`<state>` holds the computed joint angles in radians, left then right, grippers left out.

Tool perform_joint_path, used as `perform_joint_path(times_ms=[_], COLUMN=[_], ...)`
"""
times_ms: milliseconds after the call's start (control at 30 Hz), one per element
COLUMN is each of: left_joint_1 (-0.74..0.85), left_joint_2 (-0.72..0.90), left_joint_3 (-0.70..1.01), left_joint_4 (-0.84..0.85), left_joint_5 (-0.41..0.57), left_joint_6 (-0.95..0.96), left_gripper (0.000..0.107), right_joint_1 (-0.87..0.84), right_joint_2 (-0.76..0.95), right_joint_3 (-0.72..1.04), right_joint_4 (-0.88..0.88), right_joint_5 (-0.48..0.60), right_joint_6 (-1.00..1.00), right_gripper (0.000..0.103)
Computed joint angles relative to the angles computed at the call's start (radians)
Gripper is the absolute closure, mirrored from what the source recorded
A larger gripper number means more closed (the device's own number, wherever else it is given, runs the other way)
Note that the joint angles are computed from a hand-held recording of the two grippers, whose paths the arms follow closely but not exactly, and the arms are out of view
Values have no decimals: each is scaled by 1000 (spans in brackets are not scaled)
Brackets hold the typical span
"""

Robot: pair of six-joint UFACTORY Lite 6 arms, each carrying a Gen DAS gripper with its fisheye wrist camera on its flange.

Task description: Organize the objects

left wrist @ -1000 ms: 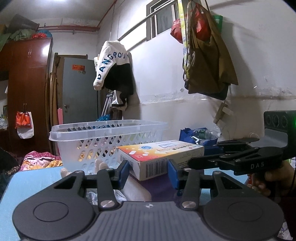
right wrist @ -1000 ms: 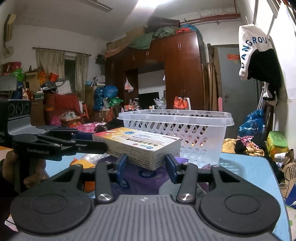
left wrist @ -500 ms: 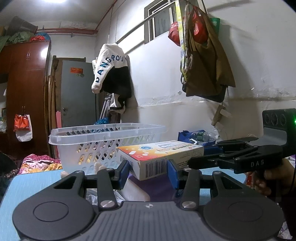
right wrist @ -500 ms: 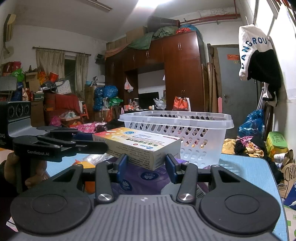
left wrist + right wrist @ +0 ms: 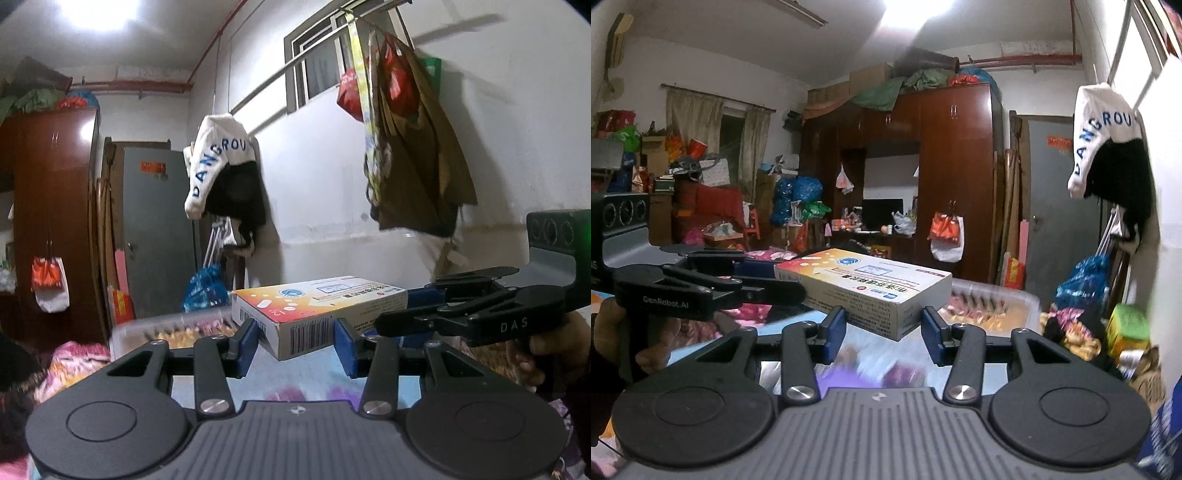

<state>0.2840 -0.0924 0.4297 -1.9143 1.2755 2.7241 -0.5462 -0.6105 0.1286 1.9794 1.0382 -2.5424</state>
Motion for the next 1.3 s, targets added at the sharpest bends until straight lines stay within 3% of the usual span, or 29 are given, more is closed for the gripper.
perform_joint_path(times_ms=[133,267,433,533,567,600,667,867,967,1067,1200,1300], left_joint_1=[-117,-226,-270,-293,-293,-287,-245,-53,62,165,312,340], left_joint_2=[70,270,602,623,592,560,503,329,280,309,416,453], left_joint_3=[228,500,906,893,837,783,692,411,224,119,84,81], left_joint_4=[-19,-4,229,152,61,-20,-77,9,40,74,169,187], left_joint_5=[-161,-346,-470,-530,-534,-523,-437,-196,-90,-17,53,28], left_joint_6=[-163,-308,-690,-607,-519,-443,-367,-306,-147,-8,123,164], left_gripper=[58,57,57,52,41,35,27,21,21,21,21,21], right_joint_1=[109,192,257,267,257,244,207,-92,-271,-474,-623,-530], right_joint_2=[156,423,700,765,756,730,657,556,571,721,943,871], right_joint_3=[211,435,653,690,677,631,542,298,138,49,87,51], right_joint_4=[39,79,83,104,122,175,238,0,-48,-161,-321,-171], right_joint_5=[-138,-253,-385,-403,-381,-342,-277,41,192,315,344,287], right_joint_6=[53,62,103,103,103,68,7,112,-44,-216,-369,-430], right_gripper=[54,54,53,50,37,16,1,0,0,0,0,0])
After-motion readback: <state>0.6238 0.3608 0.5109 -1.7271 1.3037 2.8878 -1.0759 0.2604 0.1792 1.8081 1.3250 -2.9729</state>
